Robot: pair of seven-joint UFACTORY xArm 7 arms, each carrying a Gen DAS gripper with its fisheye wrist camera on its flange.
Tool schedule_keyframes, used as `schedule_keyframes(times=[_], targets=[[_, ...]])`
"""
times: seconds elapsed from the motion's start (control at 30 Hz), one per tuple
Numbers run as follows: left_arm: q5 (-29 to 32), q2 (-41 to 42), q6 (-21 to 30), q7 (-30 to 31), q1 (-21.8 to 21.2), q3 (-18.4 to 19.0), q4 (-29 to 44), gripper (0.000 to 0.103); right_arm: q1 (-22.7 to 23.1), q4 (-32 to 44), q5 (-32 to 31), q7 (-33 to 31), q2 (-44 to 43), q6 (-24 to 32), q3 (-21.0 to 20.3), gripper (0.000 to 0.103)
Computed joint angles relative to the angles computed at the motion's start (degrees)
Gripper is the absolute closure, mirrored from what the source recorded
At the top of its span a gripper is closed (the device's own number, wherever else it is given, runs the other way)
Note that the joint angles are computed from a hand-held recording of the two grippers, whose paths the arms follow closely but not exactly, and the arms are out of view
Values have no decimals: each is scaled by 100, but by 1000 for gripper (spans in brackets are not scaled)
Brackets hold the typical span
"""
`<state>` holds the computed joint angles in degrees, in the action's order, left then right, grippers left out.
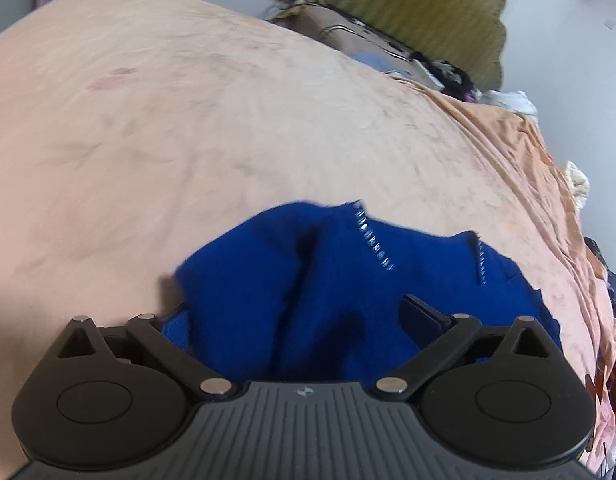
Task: Fold small clothes
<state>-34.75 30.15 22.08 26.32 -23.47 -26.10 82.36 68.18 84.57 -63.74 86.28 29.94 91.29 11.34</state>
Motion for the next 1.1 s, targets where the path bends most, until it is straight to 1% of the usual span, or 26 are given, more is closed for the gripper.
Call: schedule_keyframes(times=[0.03,0.07,0.1,0.13,0.17,0.2,0.23,0.27,0.3,0.33,0.37,0.4,0.47,0.53,0.57,0.63,0.8,1.0,1.1], targets=[[98,112,-1,-41,-91,48,153,1,-42,-18,-30,-6,-13,-75,-16,16],[187,213,-8,-104,-168,91,288,2,-91,-46,-39,-22,-39,-152,-25,23],[278,321,-33,-187,-248,134,433,2,-146,-56,-47,-62,-56,-242,-29,32],[356,394,-39,-271,-300,160,538,2,-193,-57,-44,-112,-64,-324,-29,38],[459,473,-19,-393,-373,209,665,3,-234,-86,-39,-140,-80,-410,-28,51],[581,526,-40,-518,-454,277,745,11,-257,-111,-51,-153,-88,-474,-29,63],[790,569,-52,-697,-594,419,838,19,-267,-106,-64,-174,-76,-524,-28,69],[1042,585,-7,-858,-730,560,916,49,-281,-162,-85,-186,-108,-605,-22,76],[1348,593,90,-1102,-910,767,1009,72,-302,-221,-127,-200,-133,-707,-18,83],[1527,650,339,-1261,-949,819,1172,81,-307,-299,-163,-178,-181,-780,-10,84],[1539,717,591,-1316,-862,735,1318,90,-287,-281,-173,-117,-168,-796,5,87],[1568,735,696,-1449,-860,738,1388,90,-297,-370,-173,-5,-245,-857,10,91],[1816,626,640,-1731,-1002,889,1307,91,-357,-686,-241,317,-509,-1053,44,94],[2186,459,531,-2092,-1235,1100,1184,92,-366,-934,-358,707,-740,-1080,114,96],[2383,375,492,-2271,-1341,1190,1132,92,-349,-1041,-420,878,-847,-996,163,96],[2818,186,460,-2695,-1578,1389,1066,92,-294,-1186,-529,1115,-982,-710,285,96],[3788,-144,596,-3761,-2061,1689,1154,92,-152,-1526,-528,1702,-1376,131,646,96],[5075,-131,1011,-5109,-2780,1962,1673,92,-19,-1939,-168,2491,-1844,989,1110,97],[5550,41,1235,-5520,-3091,1973,2046,92,74,-2078,162,3000,-1970,1411,1344,98]])
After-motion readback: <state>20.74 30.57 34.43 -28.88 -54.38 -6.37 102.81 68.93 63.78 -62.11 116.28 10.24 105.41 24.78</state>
